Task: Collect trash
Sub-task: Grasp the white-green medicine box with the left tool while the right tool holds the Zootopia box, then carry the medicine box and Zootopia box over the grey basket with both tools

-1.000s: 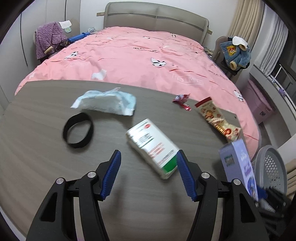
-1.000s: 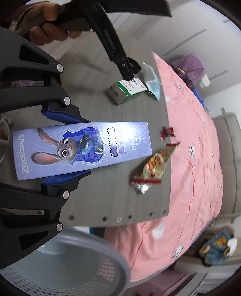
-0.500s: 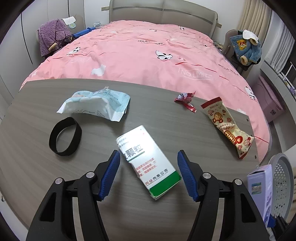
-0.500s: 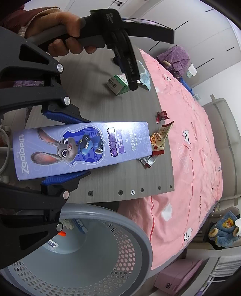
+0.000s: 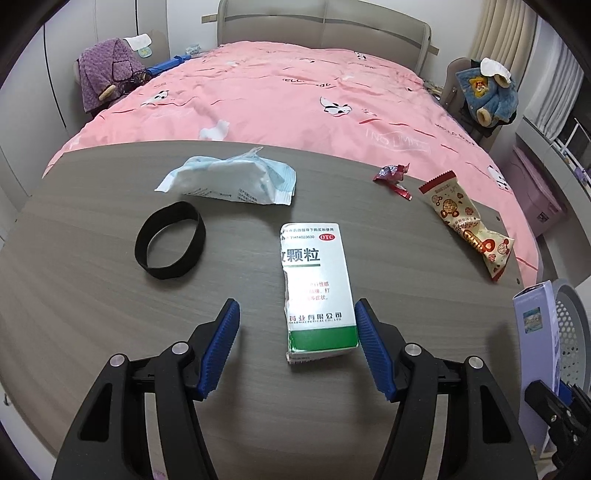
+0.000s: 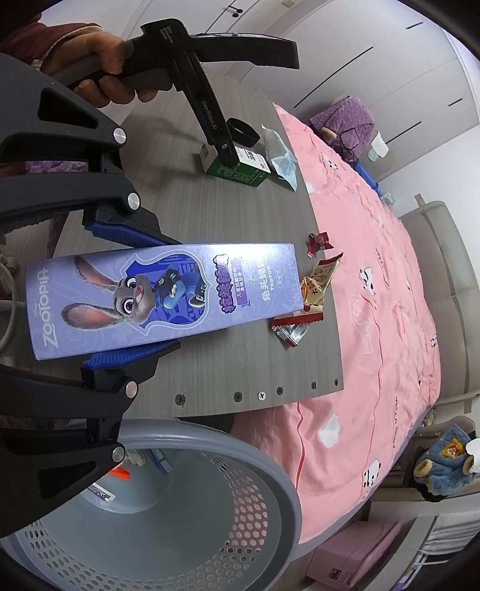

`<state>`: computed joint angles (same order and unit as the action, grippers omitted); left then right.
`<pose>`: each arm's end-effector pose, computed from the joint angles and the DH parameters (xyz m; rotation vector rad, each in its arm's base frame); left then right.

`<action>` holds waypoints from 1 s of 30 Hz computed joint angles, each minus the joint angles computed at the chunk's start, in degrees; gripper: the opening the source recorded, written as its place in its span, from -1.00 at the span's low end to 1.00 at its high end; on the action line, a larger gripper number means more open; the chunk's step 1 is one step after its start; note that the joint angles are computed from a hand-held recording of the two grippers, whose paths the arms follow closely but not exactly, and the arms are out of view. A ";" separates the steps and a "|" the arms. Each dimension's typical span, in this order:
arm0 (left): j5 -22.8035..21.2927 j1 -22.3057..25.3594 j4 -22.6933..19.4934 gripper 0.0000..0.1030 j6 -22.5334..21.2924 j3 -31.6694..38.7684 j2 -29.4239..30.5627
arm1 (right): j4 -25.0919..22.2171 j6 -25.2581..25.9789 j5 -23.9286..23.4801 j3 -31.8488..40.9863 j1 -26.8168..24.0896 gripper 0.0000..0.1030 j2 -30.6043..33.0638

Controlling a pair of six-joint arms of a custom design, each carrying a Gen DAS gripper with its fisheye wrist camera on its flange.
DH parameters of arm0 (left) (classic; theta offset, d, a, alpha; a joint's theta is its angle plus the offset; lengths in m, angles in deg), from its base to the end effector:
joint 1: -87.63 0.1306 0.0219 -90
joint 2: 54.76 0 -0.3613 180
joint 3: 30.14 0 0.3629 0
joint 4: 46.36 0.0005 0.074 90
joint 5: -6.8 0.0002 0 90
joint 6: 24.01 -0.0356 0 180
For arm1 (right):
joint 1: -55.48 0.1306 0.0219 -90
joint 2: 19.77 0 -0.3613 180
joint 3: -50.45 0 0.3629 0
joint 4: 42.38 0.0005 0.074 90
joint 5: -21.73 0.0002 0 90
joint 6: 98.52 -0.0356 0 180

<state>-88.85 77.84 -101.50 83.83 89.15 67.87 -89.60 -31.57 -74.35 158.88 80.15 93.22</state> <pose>0.6273 -0.1052 0.3203 -0.2173 2.5753 -0.0503 0.5369 0.2502 0.3483 -0.0824 2.5307 0.4778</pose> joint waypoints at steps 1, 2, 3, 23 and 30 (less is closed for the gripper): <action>0.44 0.04 0.19 0.20 -0.09 0.15 0.16 | -0.02 0.00 0.00 0.00 0.02 -0.12 -0.01; 0.50 -0.02 0.34 0.20 -0.19 0.53 0.49 | 0.10 -0.02 0.03 -0.09 0.01 -0.12 0.00; 0.41 -0.11 0.49 0.20 -0.37 0.68 0.64 | 0.10 -0.02 0.03 -0.09 0.01 -0.12 0.00; 3.15 -1.01 2.81 -0.29 -4.35 -2.42 -1.12 | 2.13 -2.24 1.71 -3.29 0.31 -0.12 -2.71; 4.34 -2.74 5.18 -0.29 -6.71 -6.09 -5.33 | 3.22 -3.66 3.61 -5.86 0.07 -0.12 -5.37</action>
